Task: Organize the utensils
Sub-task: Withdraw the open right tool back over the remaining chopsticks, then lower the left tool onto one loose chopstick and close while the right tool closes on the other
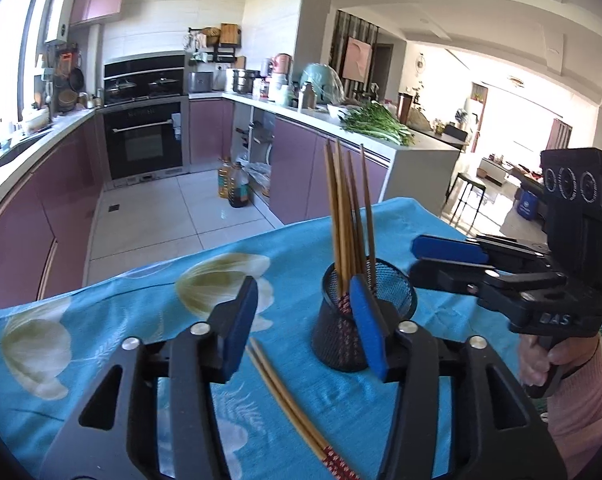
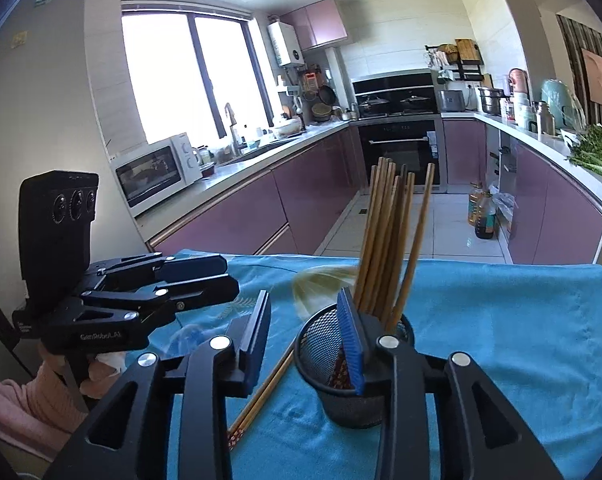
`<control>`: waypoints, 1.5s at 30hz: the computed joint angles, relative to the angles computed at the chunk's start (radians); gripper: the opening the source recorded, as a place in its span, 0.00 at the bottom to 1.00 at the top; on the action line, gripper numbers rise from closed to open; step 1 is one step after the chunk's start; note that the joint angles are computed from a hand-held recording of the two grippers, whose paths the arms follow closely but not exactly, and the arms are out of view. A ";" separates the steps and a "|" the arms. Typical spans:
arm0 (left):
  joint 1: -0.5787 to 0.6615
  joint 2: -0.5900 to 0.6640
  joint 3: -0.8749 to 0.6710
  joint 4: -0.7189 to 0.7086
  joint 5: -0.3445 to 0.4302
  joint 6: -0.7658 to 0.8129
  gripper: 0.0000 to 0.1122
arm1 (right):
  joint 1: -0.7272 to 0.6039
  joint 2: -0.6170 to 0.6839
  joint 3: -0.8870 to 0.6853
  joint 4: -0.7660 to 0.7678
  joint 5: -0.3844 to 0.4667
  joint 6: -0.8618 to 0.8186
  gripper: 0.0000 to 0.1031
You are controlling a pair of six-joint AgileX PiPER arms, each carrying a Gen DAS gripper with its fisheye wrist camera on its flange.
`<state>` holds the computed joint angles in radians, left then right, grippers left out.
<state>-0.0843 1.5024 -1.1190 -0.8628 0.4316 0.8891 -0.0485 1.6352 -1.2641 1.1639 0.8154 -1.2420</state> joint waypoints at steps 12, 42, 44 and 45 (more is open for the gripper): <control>0.122 -0.056 0.227 -0.057 -0.017 0.084 0.45 | 0.124 0.035 0.101 -0.139 -0.028 0.083 0.39; 0.113 0.040 0.275 -0.102 -0.043 0.099 0.48 | 0.281 0.108 0.125 -0.352 -0.187 0.296 0.39; 0.112 0.046 0.275 -0.108 -0.045 0.104 0.48 | 0.280 0.106 0.127 -0.357 -0.189 0.297 0.38; 0.113 0.048 0.277 -0.116 -0.046 0.112 0.48 | 0.280 0.106 0.127 -0.362 -0.191 0.301 0.38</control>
